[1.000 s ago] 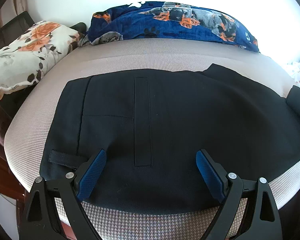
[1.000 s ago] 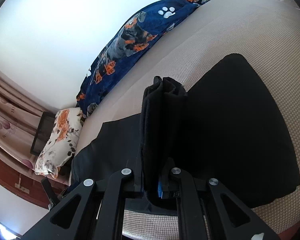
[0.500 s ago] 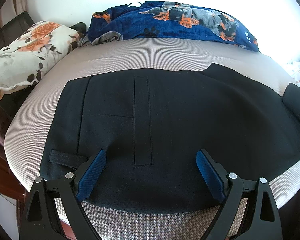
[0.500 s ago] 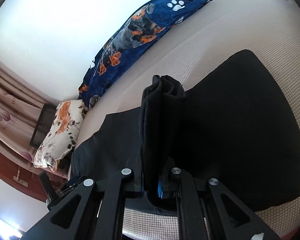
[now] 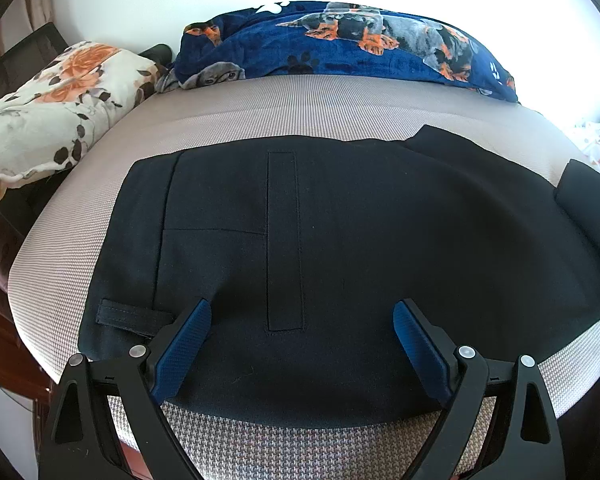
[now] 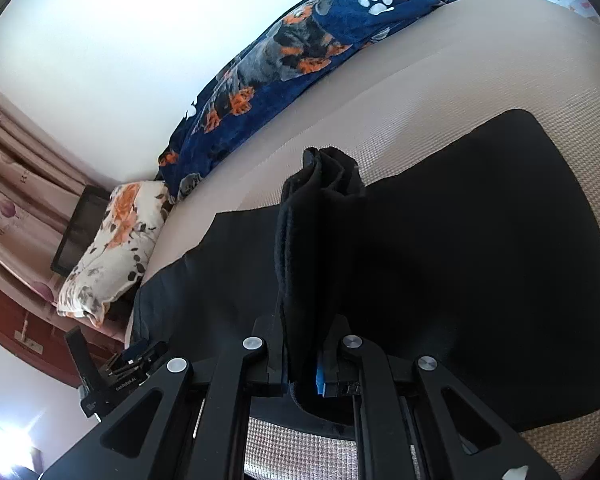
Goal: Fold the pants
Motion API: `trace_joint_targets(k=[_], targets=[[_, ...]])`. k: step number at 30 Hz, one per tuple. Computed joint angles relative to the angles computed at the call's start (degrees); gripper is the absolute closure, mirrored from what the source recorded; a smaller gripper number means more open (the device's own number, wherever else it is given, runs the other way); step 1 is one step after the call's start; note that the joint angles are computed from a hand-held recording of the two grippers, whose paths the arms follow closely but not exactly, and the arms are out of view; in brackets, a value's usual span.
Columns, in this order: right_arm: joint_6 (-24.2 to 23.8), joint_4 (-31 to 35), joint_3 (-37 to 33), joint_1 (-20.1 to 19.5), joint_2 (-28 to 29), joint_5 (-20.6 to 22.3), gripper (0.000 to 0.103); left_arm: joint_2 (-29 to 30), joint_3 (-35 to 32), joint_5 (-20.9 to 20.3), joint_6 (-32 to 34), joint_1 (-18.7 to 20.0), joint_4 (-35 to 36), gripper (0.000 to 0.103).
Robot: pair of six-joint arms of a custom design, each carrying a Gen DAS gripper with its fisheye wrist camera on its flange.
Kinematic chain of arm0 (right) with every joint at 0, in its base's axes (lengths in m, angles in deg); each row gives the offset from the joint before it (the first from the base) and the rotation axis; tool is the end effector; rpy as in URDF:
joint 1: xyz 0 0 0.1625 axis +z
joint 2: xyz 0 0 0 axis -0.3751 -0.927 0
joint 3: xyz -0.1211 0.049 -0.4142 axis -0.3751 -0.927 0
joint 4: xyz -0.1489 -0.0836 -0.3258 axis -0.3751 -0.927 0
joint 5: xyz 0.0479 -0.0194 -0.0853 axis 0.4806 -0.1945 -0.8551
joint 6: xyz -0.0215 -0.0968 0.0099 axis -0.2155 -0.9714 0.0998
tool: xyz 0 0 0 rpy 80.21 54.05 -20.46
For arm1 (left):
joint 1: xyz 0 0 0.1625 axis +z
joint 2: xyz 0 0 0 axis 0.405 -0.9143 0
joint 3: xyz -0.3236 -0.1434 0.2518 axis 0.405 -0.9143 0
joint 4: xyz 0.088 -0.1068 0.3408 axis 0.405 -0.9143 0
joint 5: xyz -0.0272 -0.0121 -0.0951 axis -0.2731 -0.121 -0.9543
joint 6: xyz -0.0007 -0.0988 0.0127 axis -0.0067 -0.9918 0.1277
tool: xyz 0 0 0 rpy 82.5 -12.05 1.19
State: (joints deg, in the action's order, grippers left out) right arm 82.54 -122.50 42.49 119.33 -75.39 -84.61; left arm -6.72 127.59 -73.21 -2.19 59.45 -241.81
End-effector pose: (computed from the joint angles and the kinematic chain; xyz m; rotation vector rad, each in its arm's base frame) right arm 0.2290 -0.8160 -0.0572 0.2099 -2.9258 0.9067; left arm 0.1113 -0.7733 0.3364 0.2459 2.1862 -0.8206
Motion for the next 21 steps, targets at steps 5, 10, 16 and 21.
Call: trace_joint_targets(k=[5,10,16,21], targets=[[-1.1,1.4,-1.0,0.4,0.8,-1.2,0.088,0.1,-0.1,0.0,-0.1,0.0,0.1,0.01],[0.0,4.5,-1.8,0.0,1.1,2.3,0.061,0.1,-0.2,0.0,-0.1,0.0,0.2,0.01],[-1.1,5.7,-1.5,0.1,1.0,5.2,0.038,0.1,-0.3,0.1,-0.1,0.0,0.2,0.009],[1.4,5.1,1.9,-2.2,-0.5,15.8,0.035,0.2,-0.5,0.1,-0.2,-0.1,0.4,0.009]])
